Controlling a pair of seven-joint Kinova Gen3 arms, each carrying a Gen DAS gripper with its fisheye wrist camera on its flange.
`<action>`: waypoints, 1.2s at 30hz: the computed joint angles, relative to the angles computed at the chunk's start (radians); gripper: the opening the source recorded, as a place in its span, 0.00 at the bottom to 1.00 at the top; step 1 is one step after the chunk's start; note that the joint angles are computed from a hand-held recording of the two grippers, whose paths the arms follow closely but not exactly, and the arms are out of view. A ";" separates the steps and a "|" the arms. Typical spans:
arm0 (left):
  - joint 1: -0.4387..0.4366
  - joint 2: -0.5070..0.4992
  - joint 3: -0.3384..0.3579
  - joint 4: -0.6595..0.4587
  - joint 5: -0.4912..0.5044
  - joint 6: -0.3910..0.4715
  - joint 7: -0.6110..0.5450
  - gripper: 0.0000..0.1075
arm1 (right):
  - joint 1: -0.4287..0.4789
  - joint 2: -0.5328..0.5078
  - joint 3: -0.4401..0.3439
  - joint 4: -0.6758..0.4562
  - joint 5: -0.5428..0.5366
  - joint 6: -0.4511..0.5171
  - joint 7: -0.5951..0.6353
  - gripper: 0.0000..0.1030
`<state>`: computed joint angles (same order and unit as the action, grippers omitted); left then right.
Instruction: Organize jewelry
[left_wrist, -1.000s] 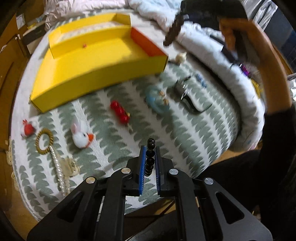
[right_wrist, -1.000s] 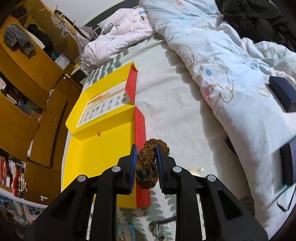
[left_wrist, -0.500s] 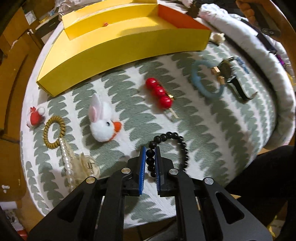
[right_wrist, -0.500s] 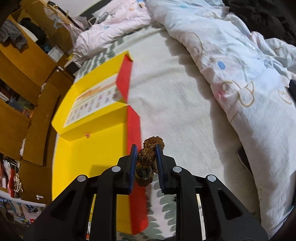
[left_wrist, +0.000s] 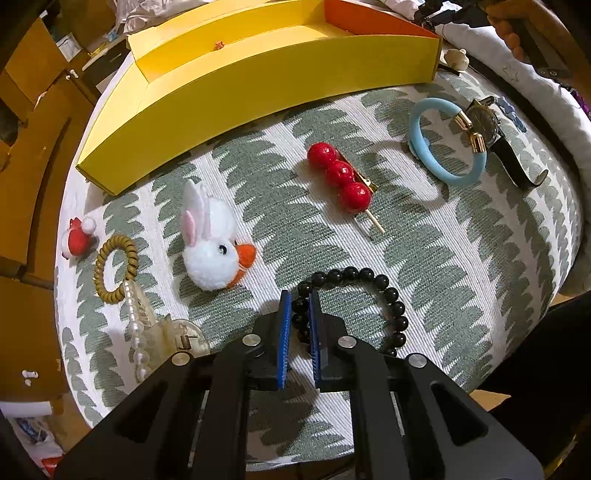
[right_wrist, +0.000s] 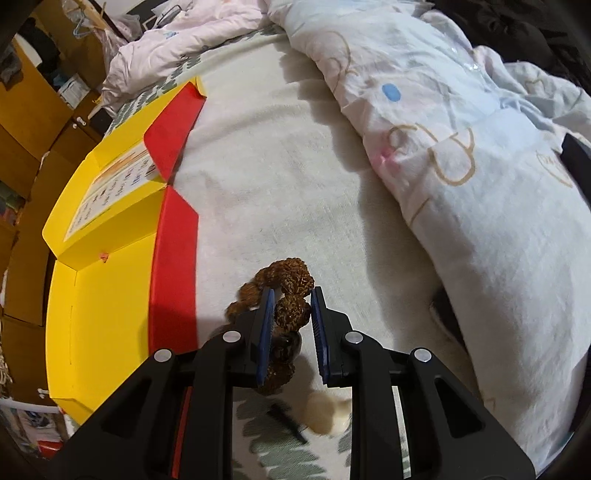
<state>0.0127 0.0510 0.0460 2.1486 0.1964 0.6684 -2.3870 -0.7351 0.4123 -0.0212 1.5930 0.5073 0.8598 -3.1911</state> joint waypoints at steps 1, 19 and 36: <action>-0.001 -0.002 -0.001 -0.001 0.001 0.002 -0.002 0.09 | 0.002 -0.001 0.001 0.005 0.002 -0.006 0.001 0.21; 0.005 -0.034 -0.006 0.010 0.017 -0.052 0.010 0.45 | -0.049 0.073 0.015 -0.113 0.087 0.170 0.165 0.27; 0.048 -0.248 -0.163 0.120 0.317 -0.179 -0.243 0.75 | -0.215 0.069 -0.022 -0.258 0.133 0.375 0.096 0.76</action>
<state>0.0606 -0.1965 -0.1174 2.2686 0.5135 0.4893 -2.6298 -0.9502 0.4814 -0.0434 1.3348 0.6404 1.2345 -3.0949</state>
